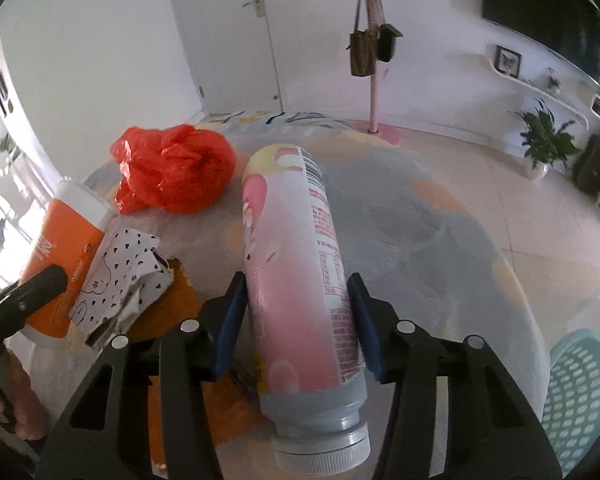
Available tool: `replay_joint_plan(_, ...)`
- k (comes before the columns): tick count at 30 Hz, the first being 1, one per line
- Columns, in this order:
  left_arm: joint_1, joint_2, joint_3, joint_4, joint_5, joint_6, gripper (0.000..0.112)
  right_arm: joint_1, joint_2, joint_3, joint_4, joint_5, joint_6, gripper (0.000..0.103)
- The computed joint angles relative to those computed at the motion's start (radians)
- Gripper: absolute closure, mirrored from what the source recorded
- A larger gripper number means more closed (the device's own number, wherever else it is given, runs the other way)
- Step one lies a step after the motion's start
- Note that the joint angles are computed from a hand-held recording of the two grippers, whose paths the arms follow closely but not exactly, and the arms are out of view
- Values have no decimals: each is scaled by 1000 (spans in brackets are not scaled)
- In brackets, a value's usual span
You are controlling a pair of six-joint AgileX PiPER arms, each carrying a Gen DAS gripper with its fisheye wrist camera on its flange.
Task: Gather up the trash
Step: 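Grasp the orange paper cup with the left tool while the right tool grasps the pink bottle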
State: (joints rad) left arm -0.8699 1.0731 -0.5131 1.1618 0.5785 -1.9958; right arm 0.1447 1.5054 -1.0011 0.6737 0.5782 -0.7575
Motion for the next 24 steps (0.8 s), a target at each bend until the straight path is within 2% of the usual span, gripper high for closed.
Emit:
replay_joint_plan(3, -61, 8, -13, 33, 73, -44, 45, -51, -56, 44, 52, 13, -47, 56)
replay_joint_plan(5, -159, 62, -69, -2, 230, -25, 45, -90, -101, 71, 79, 38, -72, 56)
replay_joint_plan(6, -189, 80, -92, -9, 282, -13, 45, -114, -122, 82, 94, 54, -91, 56)
replay_joint_plan(9, -302, 99, -161, 3, 391, 3, 45, -182, -213, 134, 131, 90, -142, 56)
replay_joint_plan(13, -429, 165, -309, -14, 543, 66, 45, -323, -316, 171, 170, 185, -216, 56)
replay_joint_plan(16, -487, 224, -412, 8, 570, 100, 45, -482, -373, 183, 228, 285, -300, 56)
replay_joint_plan(19, -501, 300, -523, 20, 524, 160, 45, -646, -393, 170, 243, 387, -352, 56)
replay_joint_plan(21, -499, 369, -608, 16, 496, 204, 45, -727, -391, 155, 246, 423, -368, 56)
replay_joint_plan(24, -517, 509, -777, 2, 514, 308, 45, -898, -367, 135, 276, 500, -450, 56)
